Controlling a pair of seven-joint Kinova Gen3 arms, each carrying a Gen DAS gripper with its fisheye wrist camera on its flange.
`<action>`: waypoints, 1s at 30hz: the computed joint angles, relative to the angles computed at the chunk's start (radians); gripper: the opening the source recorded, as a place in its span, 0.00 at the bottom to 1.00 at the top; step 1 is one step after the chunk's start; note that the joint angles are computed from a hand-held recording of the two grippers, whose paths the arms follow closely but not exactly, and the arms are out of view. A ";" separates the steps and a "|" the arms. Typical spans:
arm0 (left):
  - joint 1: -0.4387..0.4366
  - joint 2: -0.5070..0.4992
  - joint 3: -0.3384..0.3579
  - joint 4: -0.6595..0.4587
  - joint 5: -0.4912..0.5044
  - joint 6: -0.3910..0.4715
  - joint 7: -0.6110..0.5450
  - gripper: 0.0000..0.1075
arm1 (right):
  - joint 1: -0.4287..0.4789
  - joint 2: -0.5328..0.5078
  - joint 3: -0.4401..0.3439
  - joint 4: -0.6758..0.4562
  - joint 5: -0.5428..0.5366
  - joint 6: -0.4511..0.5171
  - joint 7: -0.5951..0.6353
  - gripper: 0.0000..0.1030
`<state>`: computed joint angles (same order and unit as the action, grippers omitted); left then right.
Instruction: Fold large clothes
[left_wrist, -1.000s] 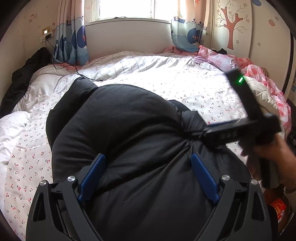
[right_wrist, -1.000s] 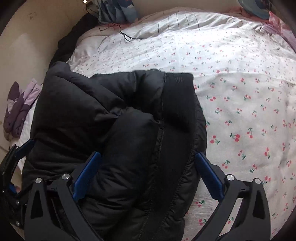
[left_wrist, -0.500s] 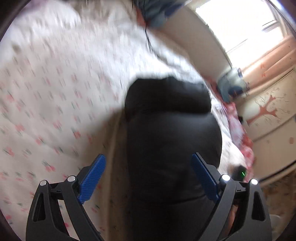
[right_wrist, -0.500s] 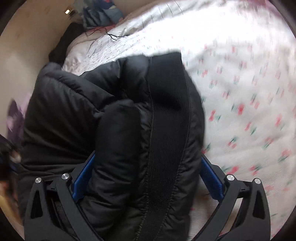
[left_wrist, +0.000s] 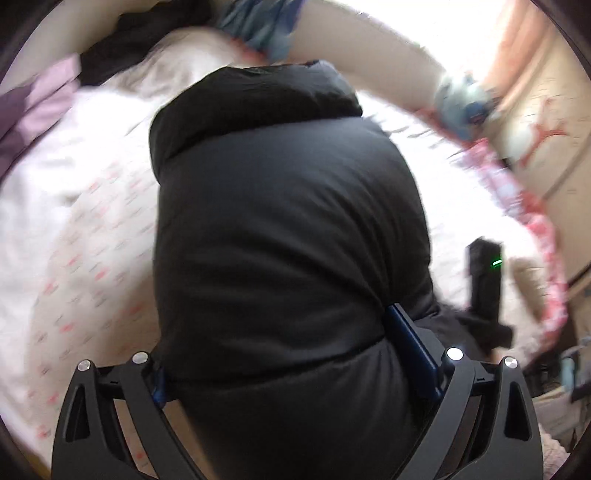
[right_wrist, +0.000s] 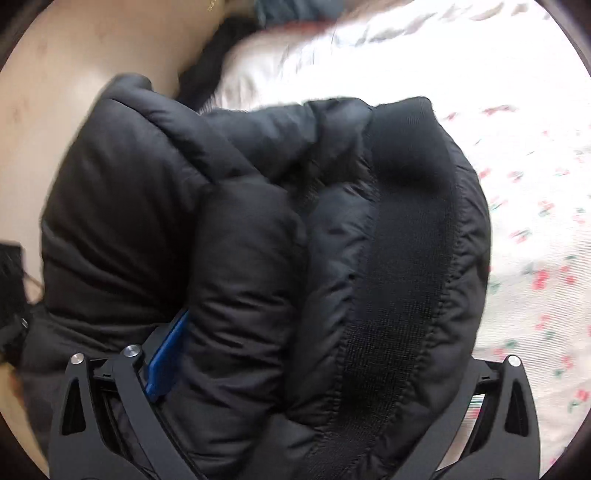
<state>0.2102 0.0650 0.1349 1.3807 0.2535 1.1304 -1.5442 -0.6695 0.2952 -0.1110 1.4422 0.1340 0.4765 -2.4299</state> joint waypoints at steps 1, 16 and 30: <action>0.004 0.010 -0.003 0.001 -0.032 0.010 0.035 0.86 | -0.025 -0.003 0.022 -0.012 0.041 0.041 -0.020 0.94; 0.168 -0.035 0.075 0.113 -0.487 -0.194 0.291 0.89 | -0.320 -0.169 -0.023 -0.036 0.644 0.478 -0.401 0.94; 0.157 -0.181 0.092 0.232 -0.510 -0.256 0.442 0.89 | -0.201 -0.258 -0.334 0.096 0.710 0.659 -0.651 0.94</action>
<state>0.3675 -0.1159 0.2269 1.6125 -0.2561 0.8744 -1.1019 -0.8701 0.0369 -0.4448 1.5384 0.8437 1.1356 -3.0806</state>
